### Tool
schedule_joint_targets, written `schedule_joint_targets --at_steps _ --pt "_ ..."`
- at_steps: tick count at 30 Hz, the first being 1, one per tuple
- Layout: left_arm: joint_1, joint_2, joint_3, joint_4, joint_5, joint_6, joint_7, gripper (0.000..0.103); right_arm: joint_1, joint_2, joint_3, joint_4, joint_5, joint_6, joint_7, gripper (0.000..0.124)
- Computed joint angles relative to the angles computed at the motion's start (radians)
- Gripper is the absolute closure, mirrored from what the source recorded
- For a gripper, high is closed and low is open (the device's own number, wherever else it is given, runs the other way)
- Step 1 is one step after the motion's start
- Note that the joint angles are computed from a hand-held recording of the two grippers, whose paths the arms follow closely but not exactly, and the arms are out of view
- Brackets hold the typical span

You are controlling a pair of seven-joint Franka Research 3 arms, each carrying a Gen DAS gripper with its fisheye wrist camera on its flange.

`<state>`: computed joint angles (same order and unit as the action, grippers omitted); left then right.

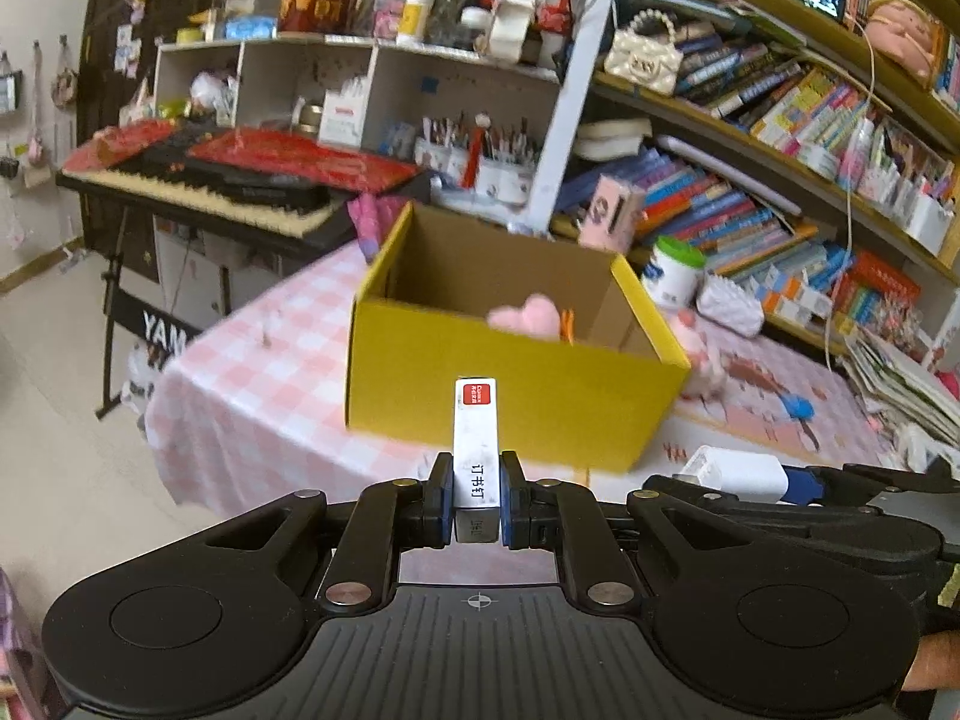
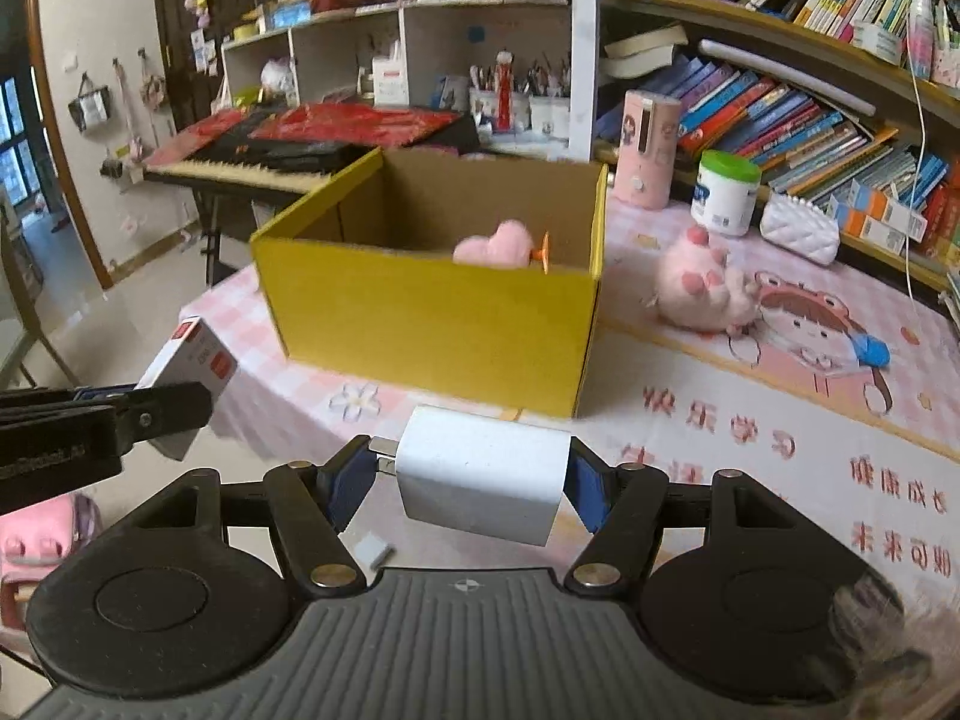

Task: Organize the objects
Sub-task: 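Carry the lip balm tube and charger over the yellow box with both grippers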

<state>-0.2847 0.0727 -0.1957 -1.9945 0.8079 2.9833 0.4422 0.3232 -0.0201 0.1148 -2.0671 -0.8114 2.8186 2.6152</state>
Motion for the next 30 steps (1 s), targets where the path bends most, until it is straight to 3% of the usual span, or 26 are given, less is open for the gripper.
schedule_joint_targets --at_steps 8,14,20,27,30 --pt "-0.042 0.166 0.043 0.261 0.052 -0.080 -0.009 0.090 0.006 0.140 -0.080 0.184 0.009 0.097 -0.083 0.059" --pt "-0.097 0.326 0.072 0.478 -0.003 -0.161 0.081 0.090 -0.005 0.278 -0.099 0.348 0.198 0.127 -0.336 0.059" --pt "-0.145 0.462 0.093 0.672 -0.111 -0.278 0.190 0.090 -0.058 0.403 -0.043 0.498 0.418 0.086 -0.626 0.059" --pt "-0.182 0.572 0.129 0.841 -0.161 -0.390 0.258 0.090 -0.058 0.528 -0.045 0.650 0.556 0.040 -0.839 0.059" --pt "-0.192 0.621 0.135 0.915 -0.183 -0.455 0.300 0.090 -0.056 0.589 -0.043 0.737 0.609 -0.023 -0.929 0.059"
